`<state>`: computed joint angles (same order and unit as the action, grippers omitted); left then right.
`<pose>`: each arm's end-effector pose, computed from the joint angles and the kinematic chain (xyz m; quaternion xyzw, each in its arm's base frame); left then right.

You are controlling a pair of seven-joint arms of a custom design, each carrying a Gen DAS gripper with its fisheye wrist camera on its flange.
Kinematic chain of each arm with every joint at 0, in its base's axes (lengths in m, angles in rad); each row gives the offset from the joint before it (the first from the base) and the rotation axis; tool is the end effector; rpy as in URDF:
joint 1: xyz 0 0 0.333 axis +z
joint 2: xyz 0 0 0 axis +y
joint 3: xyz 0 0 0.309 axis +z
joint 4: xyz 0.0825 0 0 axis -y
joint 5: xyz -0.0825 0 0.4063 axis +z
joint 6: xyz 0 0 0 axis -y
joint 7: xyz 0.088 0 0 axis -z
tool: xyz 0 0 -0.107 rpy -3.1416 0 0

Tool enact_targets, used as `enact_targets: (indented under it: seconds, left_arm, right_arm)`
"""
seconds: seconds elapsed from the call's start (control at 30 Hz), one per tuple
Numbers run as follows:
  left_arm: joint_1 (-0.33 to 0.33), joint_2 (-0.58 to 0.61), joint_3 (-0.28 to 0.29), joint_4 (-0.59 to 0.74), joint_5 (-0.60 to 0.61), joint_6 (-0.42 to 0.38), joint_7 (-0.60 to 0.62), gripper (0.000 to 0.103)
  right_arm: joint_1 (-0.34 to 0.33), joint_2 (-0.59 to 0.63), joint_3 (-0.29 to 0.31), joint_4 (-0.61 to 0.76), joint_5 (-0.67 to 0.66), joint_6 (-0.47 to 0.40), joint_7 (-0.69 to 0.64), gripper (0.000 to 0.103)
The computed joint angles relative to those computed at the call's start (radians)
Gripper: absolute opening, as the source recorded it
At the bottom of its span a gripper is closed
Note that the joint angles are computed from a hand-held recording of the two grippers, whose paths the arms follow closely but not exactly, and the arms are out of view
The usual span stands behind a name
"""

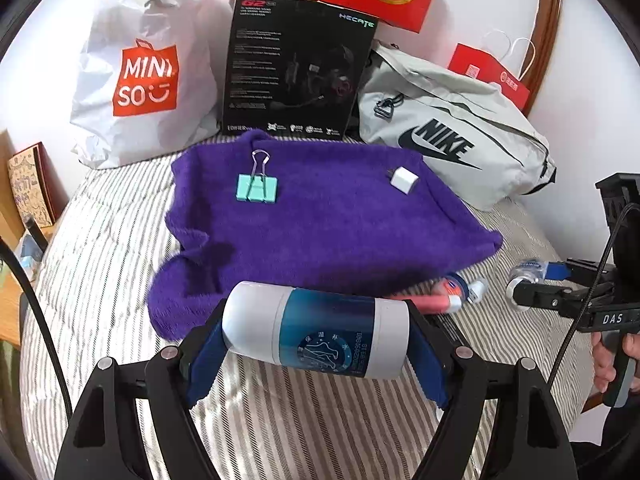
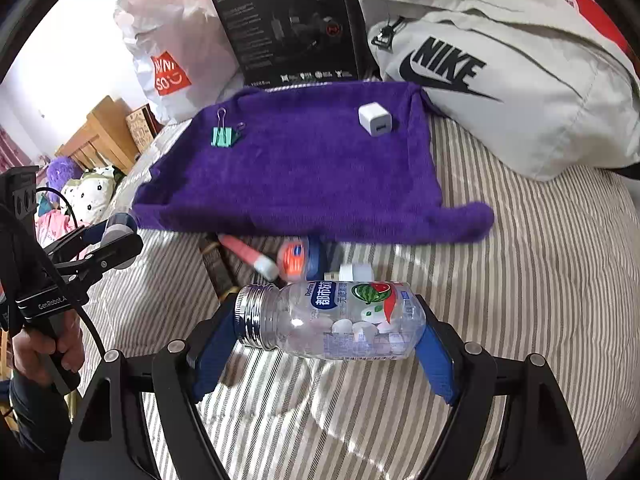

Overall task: Organize rigid objects
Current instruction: 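Carry the cylinder and the mint bottle over the purple towel with both tools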

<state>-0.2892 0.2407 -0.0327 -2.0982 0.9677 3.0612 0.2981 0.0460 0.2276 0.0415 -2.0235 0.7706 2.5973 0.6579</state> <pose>0.5643 -0.2562 0.3443 -0.6617 0.6519 -0.3167 0.1920 0.6322 0.0407 0.3488 -0.7947 0.5294 -0.0561 0.2918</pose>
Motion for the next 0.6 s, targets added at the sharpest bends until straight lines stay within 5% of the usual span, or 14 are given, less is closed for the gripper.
enact_targets:
  seconds: [0.23, 0.6]
  left_arm:
    - [0.017, 0.028, 0.000, 0.048, -0.037, -0.020, 0.031, 0.079]
    - [0.043, 0.116, -0.001, 0.144, -0.181, -0.048, 0.159, 0.079]
  right_arm:
    - [0.004, 0.049, 0.008, 0.095, -0.020, 0.001, 0.010, 0.081]
    - [0.008, 0.302, 0.020, 0.434, -0.159, -0.058, 0.162, 0.081]
